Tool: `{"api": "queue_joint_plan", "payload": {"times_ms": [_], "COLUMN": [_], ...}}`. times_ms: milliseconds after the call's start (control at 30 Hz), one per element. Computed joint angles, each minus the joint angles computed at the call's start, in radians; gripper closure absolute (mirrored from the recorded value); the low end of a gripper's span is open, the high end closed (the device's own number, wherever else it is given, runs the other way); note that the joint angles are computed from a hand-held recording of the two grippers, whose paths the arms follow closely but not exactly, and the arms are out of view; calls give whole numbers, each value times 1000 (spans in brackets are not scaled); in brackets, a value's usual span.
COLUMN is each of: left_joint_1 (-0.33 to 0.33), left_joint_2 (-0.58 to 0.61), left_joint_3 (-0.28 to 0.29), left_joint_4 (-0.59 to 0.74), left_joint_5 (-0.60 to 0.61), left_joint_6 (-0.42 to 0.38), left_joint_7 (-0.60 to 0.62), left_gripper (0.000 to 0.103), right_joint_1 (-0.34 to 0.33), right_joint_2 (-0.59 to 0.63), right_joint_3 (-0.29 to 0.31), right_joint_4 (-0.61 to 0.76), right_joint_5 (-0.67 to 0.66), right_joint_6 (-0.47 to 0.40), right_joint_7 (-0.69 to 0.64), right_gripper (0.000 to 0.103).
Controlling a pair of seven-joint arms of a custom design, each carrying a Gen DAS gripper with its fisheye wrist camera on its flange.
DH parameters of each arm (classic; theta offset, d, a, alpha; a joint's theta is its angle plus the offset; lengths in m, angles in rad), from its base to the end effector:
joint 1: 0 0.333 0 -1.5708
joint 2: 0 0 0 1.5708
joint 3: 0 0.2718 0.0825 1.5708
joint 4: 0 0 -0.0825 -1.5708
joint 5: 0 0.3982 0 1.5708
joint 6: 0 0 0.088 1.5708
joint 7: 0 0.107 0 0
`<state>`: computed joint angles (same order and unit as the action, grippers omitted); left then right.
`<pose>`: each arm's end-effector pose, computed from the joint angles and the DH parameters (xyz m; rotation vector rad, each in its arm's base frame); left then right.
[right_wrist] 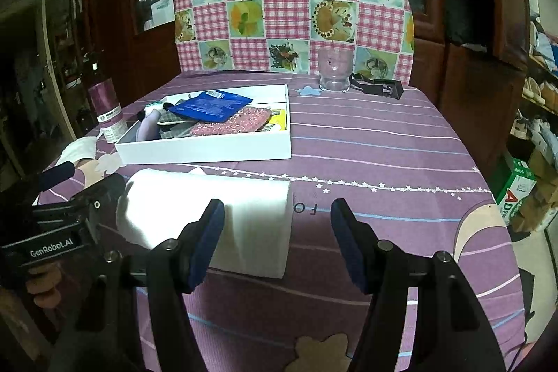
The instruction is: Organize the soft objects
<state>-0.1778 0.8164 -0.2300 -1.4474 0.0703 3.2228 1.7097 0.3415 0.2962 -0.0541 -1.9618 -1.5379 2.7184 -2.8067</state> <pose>0.7053 -0.2619 0.2903 -1.2651 2.0397 -1.0887 0.5864 0.2121 0.2958 -1.4385 1.8965 -0.9595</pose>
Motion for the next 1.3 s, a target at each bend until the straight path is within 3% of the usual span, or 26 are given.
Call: {"api": "queue_joint_plan", "payload": {"times_ms": [1300], "left_joint_1": [-10], "left_joint_2": [-2], "left_joint_3": [10], "left_joint_4": [-4], "left_joint_5": [5], "left_joint_6": [15], "left_joint_7": [-16], "left_gripper": [0], "right_joint_1": [2], "right_joint_2": [-12], "right_joint_3": [11], "right_joint_4": [-10], "right_joint_5": [-30], "right_joint_6": [-33], "right_joint_7": [21], "right_gripper": [39]}}
